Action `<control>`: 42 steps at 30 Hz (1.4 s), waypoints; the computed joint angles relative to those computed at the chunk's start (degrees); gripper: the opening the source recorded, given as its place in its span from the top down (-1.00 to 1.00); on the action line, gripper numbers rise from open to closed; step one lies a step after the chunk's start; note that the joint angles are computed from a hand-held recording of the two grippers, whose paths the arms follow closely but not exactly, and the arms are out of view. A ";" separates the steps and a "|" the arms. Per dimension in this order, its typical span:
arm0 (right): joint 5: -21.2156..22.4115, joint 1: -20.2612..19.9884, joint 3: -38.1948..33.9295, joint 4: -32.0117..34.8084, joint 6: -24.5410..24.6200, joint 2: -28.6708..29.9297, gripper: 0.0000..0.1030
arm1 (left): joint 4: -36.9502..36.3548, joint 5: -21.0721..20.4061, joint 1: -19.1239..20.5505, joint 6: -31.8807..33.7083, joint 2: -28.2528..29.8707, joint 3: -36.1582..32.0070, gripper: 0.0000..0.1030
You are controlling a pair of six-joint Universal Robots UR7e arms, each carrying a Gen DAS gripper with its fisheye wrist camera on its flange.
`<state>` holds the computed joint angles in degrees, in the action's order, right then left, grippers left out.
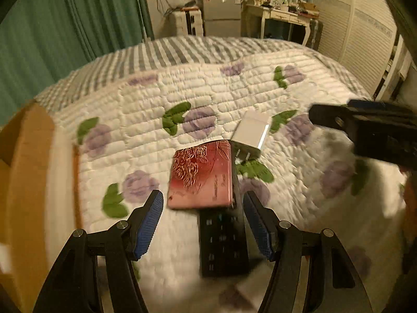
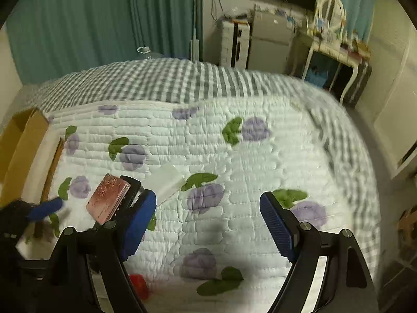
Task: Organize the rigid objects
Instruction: 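Grasp the red rose-patterned card case with the left gripper, then lift the card case with the left gripper while the right grasps the white charger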
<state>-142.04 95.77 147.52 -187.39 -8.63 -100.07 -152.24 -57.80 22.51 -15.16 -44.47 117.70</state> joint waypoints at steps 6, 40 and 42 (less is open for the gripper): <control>5.99 -5.22 0.04 6.05 1.78 -2.48 -0.59 | -1.77 -2.92 4.19 -0.18 4.29 -3.70 -0.37; 8.77 -7.36 -5.76 2.08 -10.74 11.63 -0.48 | -6.65 11.17 3.52 3.51 3.16 -2.67 -0.32; 8.65 -8.00 -6.75 2.42 -11.08 12.91 -0.48 | -6.99 11.15 3.74 3.86 3.08 -2.58 -0.32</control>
<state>-133.39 87.77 140.77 -184.97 -19.71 -87.16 -159.23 -46.65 26.25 -11.30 -41.39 115.12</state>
